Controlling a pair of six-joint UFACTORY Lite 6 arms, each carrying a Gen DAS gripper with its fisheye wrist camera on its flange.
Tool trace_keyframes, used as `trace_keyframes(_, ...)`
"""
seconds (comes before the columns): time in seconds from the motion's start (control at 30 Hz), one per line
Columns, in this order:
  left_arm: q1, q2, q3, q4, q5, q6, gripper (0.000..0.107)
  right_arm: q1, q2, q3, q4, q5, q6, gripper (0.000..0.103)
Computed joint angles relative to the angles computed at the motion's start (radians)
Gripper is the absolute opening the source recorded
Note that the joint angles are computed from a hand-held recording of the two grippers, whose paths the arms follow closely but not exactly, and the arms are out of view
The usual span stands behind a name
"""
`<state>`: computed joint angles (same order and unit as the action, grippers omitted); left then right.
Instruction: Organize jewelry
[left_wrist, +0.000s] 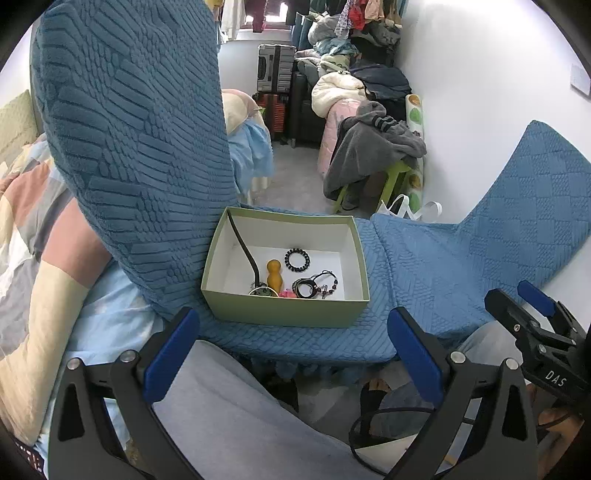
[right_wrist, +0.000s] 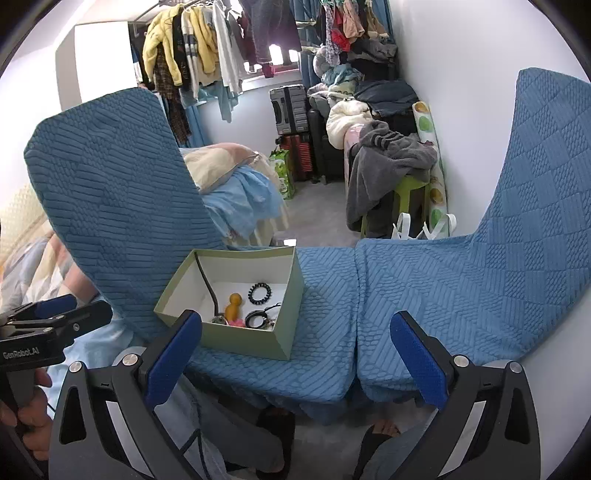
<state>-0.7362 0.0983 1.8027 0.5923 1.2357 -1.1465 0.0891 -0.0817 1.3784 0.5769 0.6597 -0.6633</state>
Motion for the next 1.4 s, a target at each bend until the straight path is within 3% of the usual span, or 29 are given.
trace_keyframes(1.4,0.030,0.006,0.016,-0.007,0.015,0.024,0.101,-0.009,-0.017,0.003,-0.041,-0.005,0.036,0.103)
